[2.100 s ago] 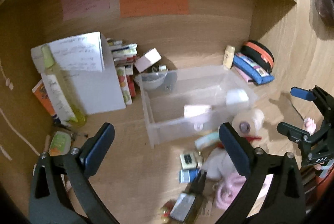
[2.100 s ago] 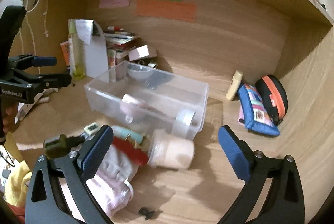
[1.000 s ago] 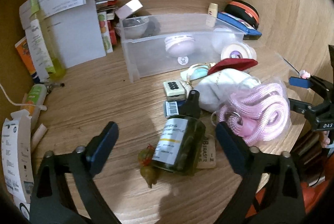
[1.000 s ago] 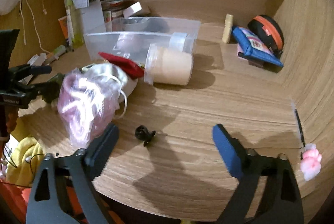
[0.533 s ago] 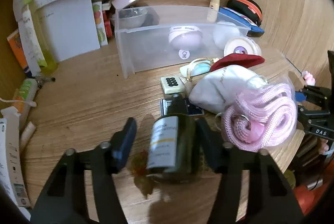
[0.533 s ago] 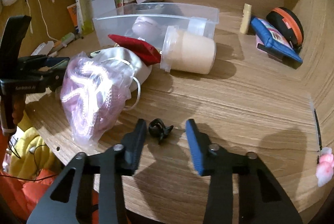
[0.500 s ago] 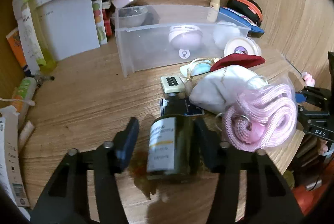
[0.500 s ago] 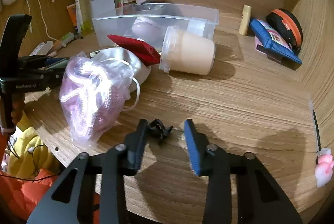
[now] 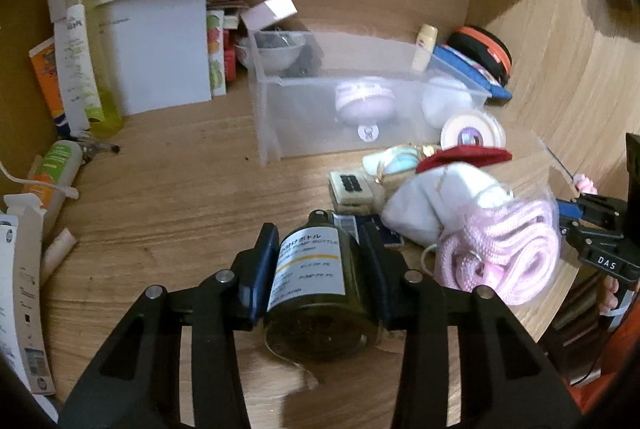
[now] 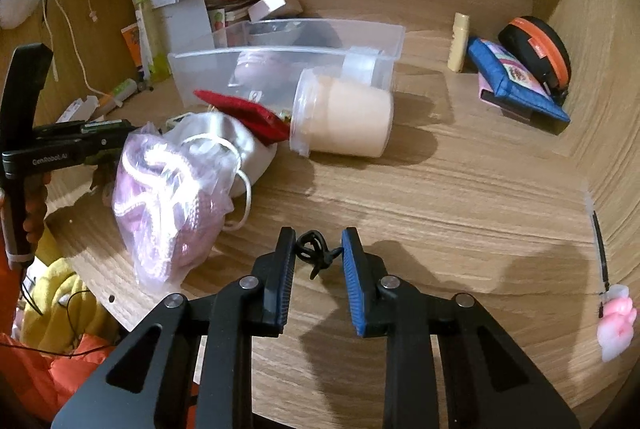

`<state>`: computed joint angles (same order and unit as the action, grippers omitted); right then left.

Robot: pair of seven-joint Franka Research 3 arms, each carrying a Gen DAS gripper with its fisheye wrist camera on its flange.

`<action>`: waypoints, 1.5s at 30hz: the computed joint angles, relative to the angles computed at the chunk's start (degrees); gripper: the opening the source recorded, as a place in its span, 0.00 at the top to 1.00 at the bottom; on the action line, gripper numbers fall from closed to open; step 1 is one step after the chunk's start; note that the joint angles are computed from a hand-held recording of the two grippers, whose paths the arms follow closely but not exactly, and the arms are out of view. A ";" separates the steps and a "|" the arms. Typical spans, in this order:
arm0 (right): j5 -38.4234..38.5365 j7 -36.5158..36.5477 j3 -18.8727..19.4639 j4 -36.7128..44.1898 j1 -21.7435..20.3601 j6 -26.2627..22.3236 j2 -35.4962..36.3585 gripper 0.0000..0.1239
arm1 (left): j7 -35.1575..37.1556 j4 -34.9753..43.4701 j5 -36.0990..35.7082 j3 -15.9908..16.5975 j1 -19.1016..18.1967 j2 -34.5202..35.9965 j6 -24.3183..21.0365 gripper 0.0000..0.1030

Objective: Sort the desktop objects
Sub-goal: 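Grasp the dark glass bottle with the left gripper while the right grasps the black clip, then lower the bottle and black clip into the clear box and open both grippers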

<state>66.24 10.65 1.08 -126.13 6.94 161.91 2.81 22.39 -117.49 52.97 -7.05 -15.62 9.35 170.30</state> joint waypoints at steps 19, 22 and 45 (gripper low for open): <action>9.16 -6.81 -1.03 3.40 -0.33 0.30 -1.51 0.83 | -19.10 4.47 18.93 0.50 1.89 -2.80 -0.89 0.60; 9.46 -6.74 -1.04 5.07 -0.48 0.19 -0.79 0.83 | -20.32 6.21 20.05 0.10 2.48 -2.16 -1.12 0.60; -3.21 3.84 2.69 28.44 -2.14 -8.66 13.67 0.83 | 6.40 27.27 -7.16 1.42 0.12 14.02 -3.77 0.60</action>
